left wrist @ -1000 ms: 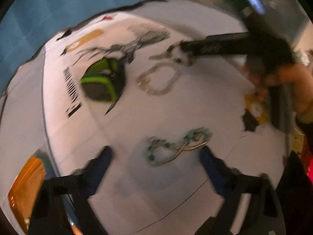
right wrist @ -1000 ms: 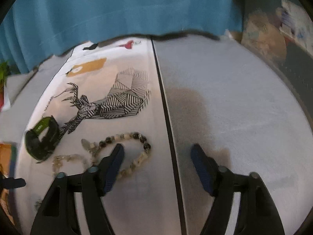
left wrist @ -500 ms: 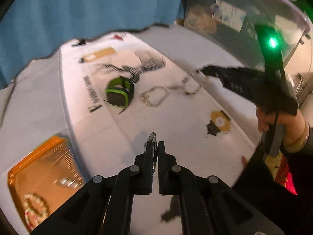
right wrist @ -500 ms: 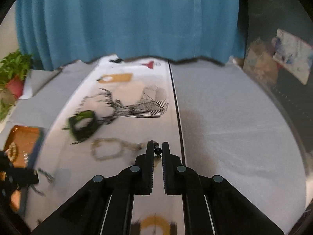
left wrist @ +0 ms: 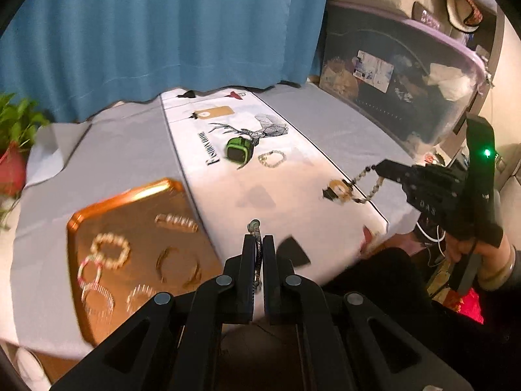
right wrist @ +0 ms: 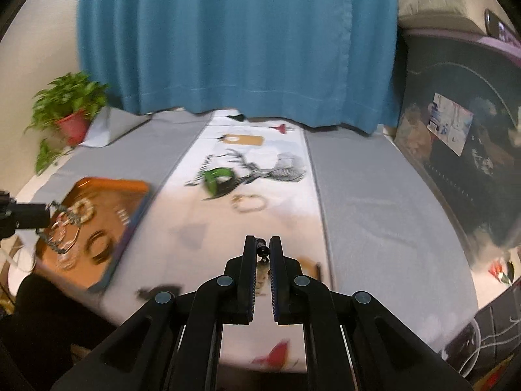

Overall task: Organize jewelry
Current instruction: 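Grasp the black-and-white beaded bracelet with the right gripper while the left gripper grasps the green chain bracelet, then lift both bracelets and carry them back toward the tray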

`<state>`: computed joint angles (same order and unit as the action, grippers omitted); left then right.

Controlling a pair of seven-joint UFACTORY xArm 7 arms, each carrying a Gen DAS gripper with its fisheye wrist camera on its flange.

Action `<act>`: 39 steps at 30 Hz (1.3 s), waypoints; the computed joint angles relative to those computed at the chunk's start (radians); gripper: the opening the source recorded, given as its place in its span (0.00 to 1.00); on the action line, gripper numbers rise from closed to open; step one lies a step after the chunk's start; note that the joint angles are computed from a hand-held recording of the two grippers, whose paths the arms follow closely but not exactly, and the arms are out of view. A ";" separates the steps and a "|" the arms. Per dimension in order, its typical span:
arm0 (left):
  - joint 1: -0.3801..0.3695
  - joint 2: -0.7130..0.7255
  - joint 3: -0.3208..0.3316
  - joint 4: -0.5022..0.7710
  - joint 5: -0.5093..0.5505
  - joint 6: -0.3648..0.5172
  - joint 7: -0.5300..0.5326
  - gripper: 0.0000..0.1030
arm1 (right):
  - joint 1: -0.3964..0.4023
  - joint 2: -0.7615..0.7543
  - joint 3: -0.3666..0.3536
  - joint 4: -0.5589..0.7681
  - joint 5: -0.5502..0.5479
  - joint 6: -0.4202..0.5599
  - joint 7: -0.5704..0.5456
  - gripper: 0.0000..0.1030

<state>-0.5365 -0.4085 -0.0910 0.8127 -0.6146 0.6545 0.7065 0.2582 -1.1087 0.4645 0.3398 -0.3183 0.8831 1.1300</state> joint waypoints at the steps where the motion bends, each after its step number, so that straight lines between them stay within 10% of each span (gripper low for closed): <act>1: 0.004 -0.047 0.012 -0.033 -0.004 0.014 0.005 0.02 | 0.017 0.001 0.023 0.013 0.015 0.015 0.014 0.08; 18: 0.080 -0.582 0.138 -0.379 0.076 0.221 -0.060 0.02 | 0.167 0.278 0.316 0.313 0.026 0.119 0.267 0.08; 39: 0.091 -0.685 0.152 -0.441 0.131 0.252 -0.110 0.02 | 0.254 0.440 0.306 0.392 -0.087 0.145 0.377 0.08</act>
